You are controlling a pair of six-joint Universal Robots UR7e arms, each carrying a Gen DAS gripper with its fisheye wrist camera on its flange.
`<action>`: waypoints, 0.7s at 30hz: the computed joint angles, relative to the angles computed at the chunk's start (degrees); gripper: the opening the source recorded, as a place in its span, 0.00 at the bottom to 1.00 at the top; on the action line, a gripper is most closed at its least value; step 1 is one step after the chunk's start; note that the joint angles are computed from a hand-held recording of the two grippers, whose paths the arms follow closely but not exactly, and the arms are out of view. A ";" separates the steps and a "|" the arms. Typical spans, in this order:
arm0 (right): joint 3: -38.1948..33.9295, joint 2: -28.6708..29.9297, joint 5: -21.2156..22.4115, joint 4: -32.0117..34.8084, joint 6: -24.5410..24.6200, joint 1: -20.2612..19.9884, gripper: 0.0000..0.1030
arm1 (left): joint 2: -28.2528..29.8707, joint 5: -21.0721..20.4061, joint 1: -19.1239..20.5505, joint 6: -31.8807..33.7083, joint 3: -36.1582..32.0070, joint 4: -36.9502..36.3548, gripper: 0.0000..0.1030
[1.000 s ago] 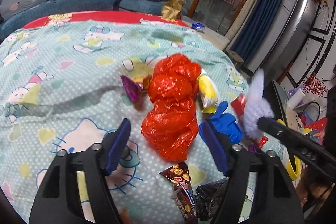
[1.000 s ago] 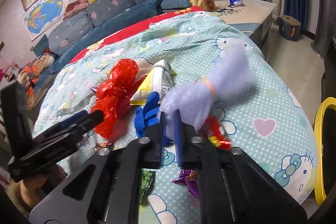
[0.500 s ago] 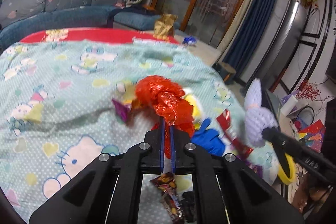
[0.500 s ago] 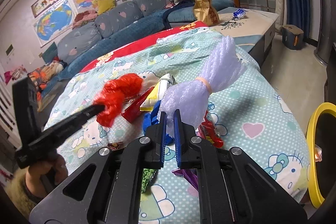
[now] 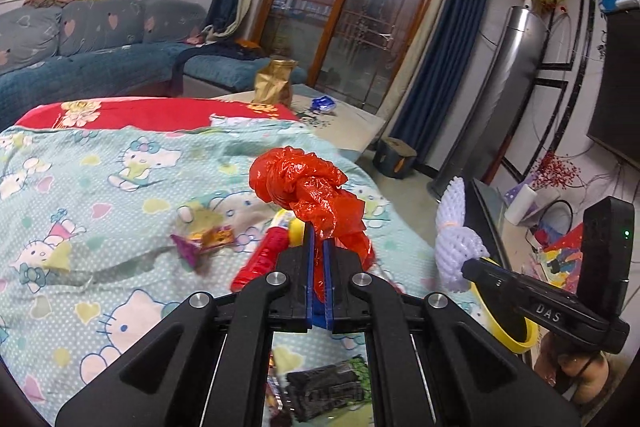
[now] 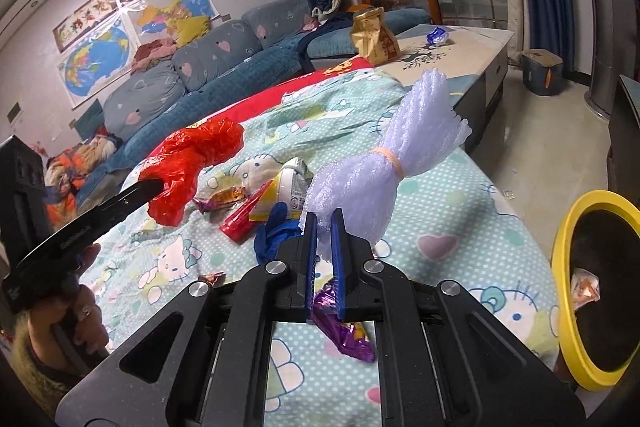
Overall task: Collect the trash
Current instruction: 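Grasp the red plastic bag with the left tool while the right tool grasps the lavender foam net, then carry the red bag and lavender foam net over the yellow bin with both tools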
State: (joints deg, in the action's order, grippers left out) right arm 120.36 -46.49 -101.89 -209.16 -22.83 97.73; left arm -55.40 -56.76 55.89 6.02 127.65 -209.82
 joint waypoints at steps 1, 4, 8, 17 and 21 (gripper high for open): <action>0.19 -0.24 0.04 -0.04 0.01 -0.10 0.04 | 0.10 -0.19 -0.39 0.10 0.11 -0.05 0.04; 1.05 -0.69 -0.09 -0.89 -0.20 -0.24 0.04 | 0.31 -0.66 -1.03 0.30 0.31 0.22 0.04; 1.82 -1.23 -0.24 -1.53 -0.42 -0.44 0.04 | 0.71 -1.39 -1.56 0.78 0.30 0.42 0.04; 4.49 -3.38 -0.52 -3.41 -1.07 -1.61 0.04 | 2.00 -3.10 -2.62 1.36 -0.18 1.36 0.04; 5.96 -4.53 -0.82 -4.44 -1.29 -2.55 0.04 | 2.76 -3.81 -3.15 1.64 -0.44 1.76 0.04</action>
